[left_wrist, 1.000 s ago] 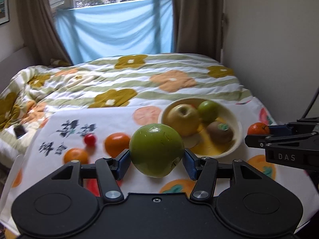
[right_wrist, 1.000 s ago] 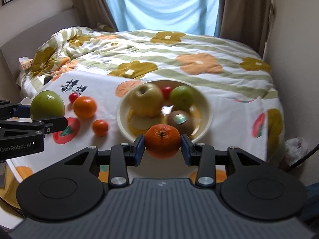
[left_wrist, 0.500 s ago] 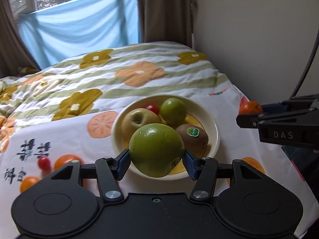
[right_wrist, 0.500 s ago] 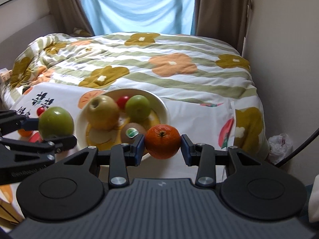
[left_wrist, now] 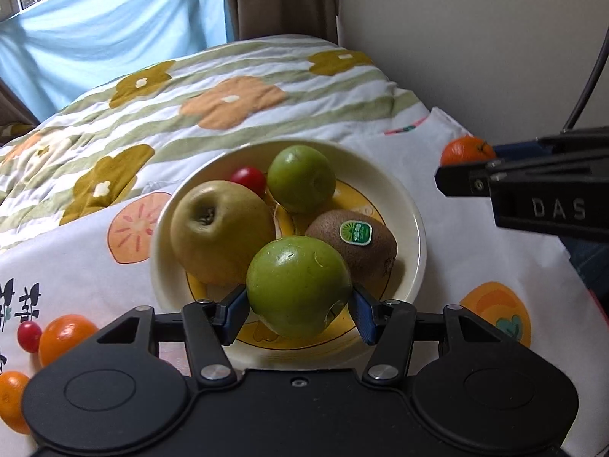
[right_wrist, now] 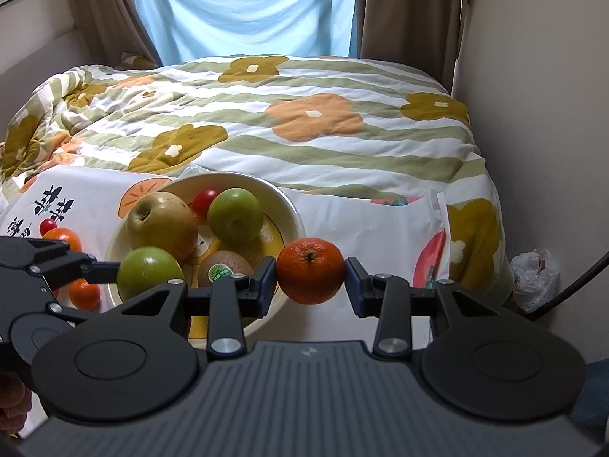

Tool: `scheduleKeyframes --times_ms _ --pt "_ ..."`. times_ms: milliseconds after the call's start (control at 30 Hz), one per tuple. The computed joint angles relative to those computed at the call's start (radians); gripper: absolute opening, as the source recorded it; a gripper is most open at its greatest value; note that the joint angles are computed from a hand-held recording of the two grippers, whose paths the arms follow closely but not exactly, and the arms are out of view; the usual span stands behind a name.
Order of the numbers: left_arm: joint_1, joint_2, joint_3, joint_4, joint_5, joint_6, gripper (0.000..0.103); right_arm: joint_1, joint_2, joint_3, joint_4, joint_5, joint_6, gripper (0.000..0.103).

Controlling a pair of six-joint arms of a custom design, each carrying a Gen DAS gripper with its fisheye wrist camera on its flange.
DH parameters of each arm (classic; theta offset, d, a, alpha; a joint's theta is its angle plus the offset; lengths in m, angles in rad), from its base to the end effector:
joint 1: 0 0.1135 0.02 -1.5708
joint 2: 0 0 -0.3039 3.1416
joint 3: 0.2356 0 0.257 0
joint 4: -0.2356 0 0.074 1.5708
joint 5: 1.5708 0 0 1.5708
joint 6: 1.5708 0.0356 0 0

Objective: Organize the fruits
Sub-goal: 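Carry the green apple and tangerine with both grippers over the bowl, then open the left gripper to drop the apple while the right gripper releases the tangerine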

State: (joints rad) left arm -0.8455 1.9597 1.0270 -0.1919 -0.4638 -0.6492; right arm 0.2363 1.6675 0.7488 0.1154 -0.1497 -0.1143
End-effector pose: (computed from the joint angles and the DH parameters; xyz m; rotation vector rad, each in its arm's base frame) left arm 0.2626 -0.2723 0.1342 0.1120 2.5077 0.0476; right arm 0.3142 0.0811 0.1752 -0.4848 2.3252 0.2361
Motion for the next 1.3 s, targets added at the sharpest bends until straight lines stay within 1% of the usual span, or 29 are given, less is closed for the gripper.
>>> scheduleKeyframes --times_ms 200,267,300,333,433,667,900,1067,1300 --pt "0.018 0.016 0.012 0.000 0.035 0.016 0.063 0.004 0.011 0.001 0.007 0.004 0.000 0.054" --pt "0.016 -0.001 -0.006 0.028 0.020 0.033 0.076 0.006 0.012 0.006 0.002 0.008 0.000 0.054" --pt "0.010 -0.011 -0.013 0.036 0.006 0.038 0.086 0.007 0.012 0.008 0.000 0.008 0.001 0.054" --pt "0.007 -0.022 -0.018 0.038 -0.006 0.044 0.090 0.006 0.011 0.009 -0.003 0.009 0.001 0.054" --pt "0.004 -0.052 -0.032 0.029 -0.023 0.041 0.090 0.005 0.012 0.019 -0.009 0.007 -0.003 0.054" --pt "0.000 -0.126 -0.070 -0.024 -0.079 -0.018 0.090 0.020 0.033 0.055 -0.028 -0.007 -0.028 0.054" --pt "-0.015 -0.220 -0.135 -0.077 -0.162 -0.123 0.092 0.049 0.088 0.110 -0.057 -0.018 -0.058 0.054" --pt "-0.035 -0.265 -0.165 -0.129 -0.208 -0.212 0.092 0.071 0.160 0.149 -0.039 -0.012 -0.069 0.054" --pt "-0.046 -0.270 -0.190 -0.159 -0.225 -0.279 0.092 0.081 0.214 0.166 -0.003 -0.021 -0.053 0.054"
